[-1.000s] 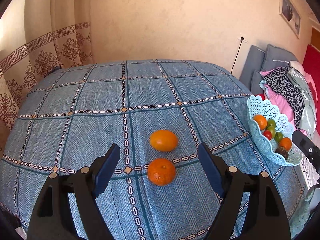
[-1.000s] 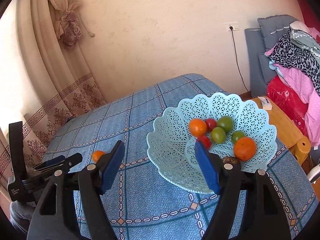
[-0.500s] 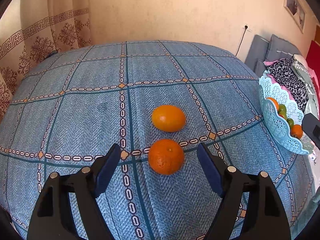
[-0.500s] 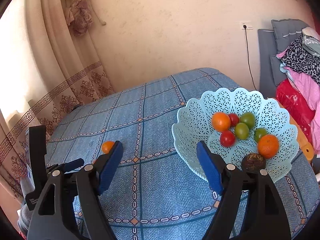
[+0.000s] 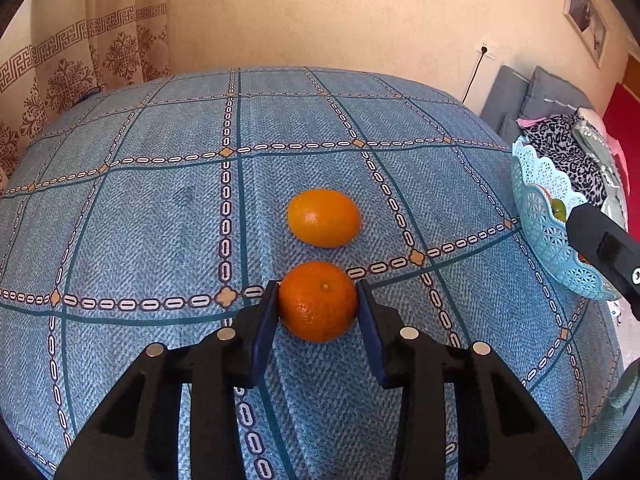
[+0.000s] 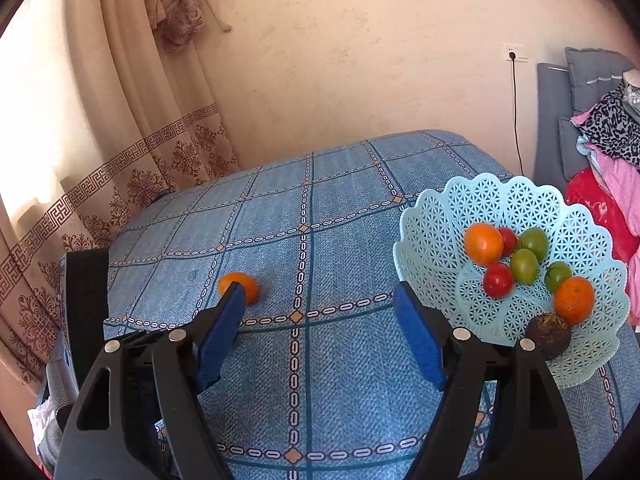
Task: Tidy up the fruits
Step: 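Grasp an orange with the left tool while the right tool grasps the other orange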
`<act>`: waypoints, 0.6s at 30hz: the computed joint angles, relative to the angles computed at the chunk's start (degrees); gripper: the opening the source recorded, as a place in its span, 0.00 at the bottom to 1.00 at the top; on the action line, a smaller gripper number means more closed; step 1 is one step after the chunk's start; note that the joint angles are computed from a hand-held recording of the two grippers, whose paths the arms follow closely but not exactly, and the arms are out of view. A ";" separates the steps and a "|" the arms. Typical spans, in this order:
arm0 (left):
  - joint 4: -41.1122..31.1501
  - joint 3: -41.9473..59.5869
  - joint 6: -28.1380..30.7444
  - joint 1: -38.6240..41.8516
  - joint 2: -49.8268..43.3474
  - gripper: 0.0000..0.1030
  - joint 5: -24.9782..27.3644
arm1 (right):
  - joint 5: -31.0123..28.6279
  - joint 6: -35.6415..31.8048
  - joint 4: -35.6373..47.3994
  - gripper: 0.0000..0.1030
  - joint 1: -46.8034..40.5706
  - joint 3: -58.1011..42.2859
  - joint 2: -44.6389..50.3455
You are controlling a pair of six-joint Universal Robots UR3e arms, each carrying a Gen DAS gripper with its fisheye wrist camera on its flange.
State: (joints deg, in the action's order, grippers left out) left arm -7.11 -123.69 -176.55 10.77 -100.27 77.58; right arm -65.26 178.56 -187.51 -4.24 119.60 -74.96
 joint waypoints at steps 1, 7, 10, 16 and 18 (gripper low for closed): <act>0.70 -0.46 -0.22 0.02 0.24 0.37 0.64 | -0.75 -0.32 -0.40 0.75 0.71 -0.46 0.56; 4.31 -2.65 -1.45 0.94 2.80 0.37 4.86 | -2.93 -1.43 1.11 0.75 5.45 -6.61 5.65; 5.65 -3.37 -1.93 2.02 3.49 0.37 7.09 | -2.99 -2.05 3.48 0.75 7.41 -10.68 8.42; 6.66 -3.56 -3.38 4.38 3.26 0.37 11.49 | -3.00 -2.99 9.82 0.75 11.59 -20.44 14.63; 6.64 -3.80 -3.74 5.67 3.38 0.38 11.65 | -2.71 -2.84 12.74 0.75 12.47 -24.10 16.94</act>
State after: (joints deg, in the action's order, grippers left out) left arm -0.48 -127.49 -180.29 16.44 -96.89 89.22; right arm -67.96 175.73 -174.77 8.23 95.50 -58.02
